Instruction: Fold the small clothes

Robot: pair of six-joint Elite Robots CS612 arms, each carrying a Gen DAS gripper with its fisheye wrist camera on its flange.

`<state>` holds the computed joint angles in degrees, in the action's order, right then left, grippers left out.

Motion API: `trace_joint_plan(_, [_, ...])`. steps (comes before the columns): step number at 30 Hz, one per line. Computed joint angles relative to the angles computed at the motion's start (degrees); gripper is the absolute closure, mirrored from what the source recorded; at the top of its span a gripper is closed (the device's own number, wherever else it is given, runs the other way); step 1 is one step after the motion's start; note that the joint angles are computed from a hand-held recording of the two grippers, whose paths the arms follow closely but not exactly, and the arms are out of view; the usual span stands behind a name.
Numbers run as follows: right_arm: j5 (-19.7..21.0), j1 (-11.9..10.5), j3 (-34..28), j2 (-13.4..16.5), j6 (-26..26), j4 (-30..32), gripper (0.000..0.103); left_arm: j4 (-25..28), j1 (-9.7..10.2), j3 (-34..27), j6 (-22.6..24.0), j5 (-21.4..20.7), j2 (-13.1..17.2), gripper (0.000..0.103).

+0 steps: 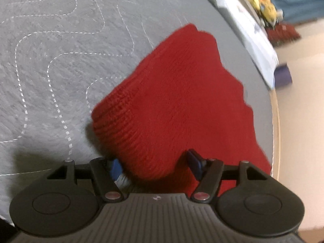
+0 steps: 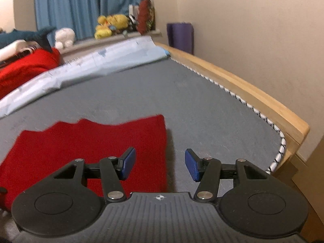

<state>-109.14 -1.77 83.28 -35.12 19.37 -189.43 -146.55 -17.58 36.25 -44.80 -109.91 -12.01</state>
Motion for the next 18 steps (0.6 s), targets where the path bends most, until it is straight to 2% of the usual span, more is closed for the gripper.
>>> trace_joint_plan(2, [0.4, -0.2, -0.1, -0.1, 1.2, 1.2, 0.047, -0.9, -0.65, -0.5, 0.4, 2.7, 0.3, 0.033])
trace_joint_plan(4, [0.7, -0.3, -0.2, -0.1, 1.5, 1.4, 0.047, -0.6, -1.13, -1.0, 1.0, 4.9, 0.5, 0.038])
trace_joint_plan(5, [0.7, -0.3, -0.2, -0.1, 1.3, 1.5, 0.047, 0.1, -1.41, -1.4, 2.2, 6.4, 0.4, 0.053])
trace_joint_plan(6, [0.6, -0.3, -0.2, -0.1, 1.3, 1.6, 0.047, 0.3, -1.60, -1.3, 3.6, 7.5, 0.2, 0.075])
trace_joint_plan(8, [0.6, -0.3, -0.4, -0.1, 1.4, 2.1, 0.047, 0.4, -1.91, -1.8, 8.0, 9.5, -0.3, 0.085])
trace_joint_plan(11, [0.5, -0.2, -0.6, -0.1, 2.0, 2.5, 0.047, -0.8, -2.08, -2.2, 12.1, 11.3, -1.2, 0.087])
trace_joint_plan(13, [0.6, -0.2, -0.8, -0.2, 2.3, 2.7, 0.047, -0.7, -1.93, -2.8, 14.6, 10.7, -1.7, 0.087])
trace_joint_plan(16, [1.2, -0.5, -0.5, -0.4, 2.6, 2.4, 0.047, 5.7, -1.97, -5.5, 19.4, 11.8, -1.8, 0.087])
trace_joint_plan(18, [1.5, -0.7, -0.3, -0.5, 2.6, 2.2, 0.047, 12.0, -2.69, -9.2, 26.1, 15.4, -0.6, 0.087])
